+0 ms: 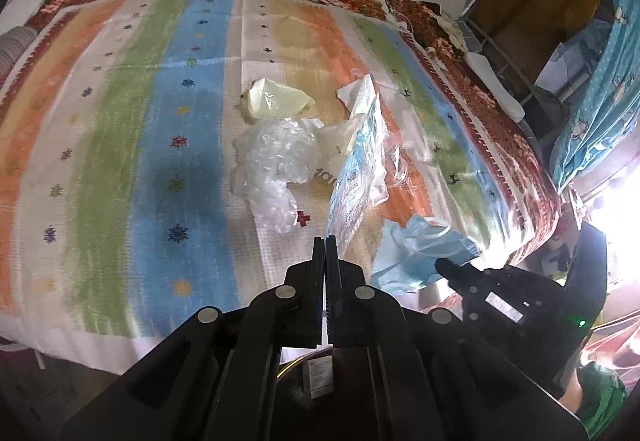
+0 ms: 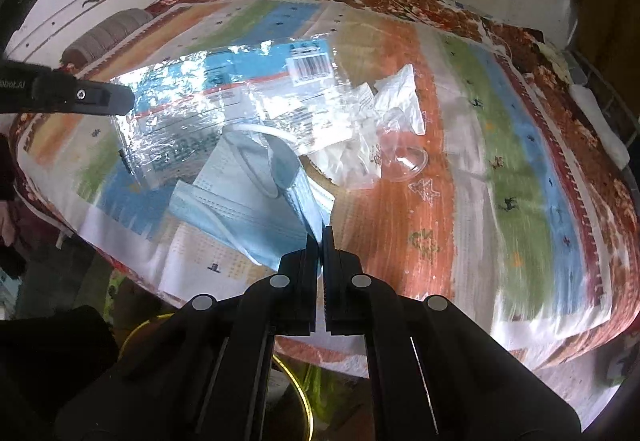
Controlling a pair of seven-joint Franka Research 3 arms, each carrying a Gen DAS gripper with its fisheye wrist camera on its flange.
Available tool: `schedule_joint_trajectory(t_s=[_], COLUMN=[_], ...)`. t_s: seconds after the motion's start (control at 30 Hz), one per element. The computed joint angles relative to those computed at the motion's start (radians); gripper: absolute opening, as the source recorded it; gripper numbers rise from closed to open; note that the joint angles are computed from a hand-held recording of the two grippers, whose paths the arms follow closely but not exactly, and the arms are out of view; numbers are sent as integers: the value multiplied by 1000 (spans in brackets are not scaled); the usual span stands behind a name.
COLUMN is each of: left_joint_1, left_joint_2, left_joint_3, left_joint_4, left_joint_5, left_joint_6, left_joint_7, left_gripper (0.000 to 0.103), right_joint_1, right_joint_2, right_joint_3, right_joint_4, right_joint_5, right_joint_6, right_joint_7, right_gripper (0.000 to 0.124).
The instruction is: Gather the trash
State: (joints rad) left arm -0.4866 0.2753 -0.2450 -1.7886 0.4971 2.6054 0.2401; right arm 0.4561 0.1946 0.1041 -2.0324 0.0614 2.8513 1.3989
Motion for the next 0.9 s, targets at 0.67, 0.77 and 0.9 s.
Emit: schedule_joint_trajectory(t_s=[0.67, 0.77, 0.9], left_joint_1=[-75, -90, -105], left_joint_2=[-88, -101, -118], left_joint_3=[-40, -50, -63], left_joint_4=[-13, -16, -26], left_joint_5=[134, 169, 210], left_joint_6=[-146, -169, -187], left_joint_7=[-184, -219, -263], left_gripper=[0, 0, 0], right_joint_1=[-28, -22, -13], right_joint_2=[-198, -225, -261], right_joint_3=[51, 45, 34], right_joint_4=[-154, -173, -197], right_joint_5=[322, 391, 480], right_joint_6=[2, -5, -22], right_joint_7=[-238, -278, -332], right_gripper=[1, 1, 2])
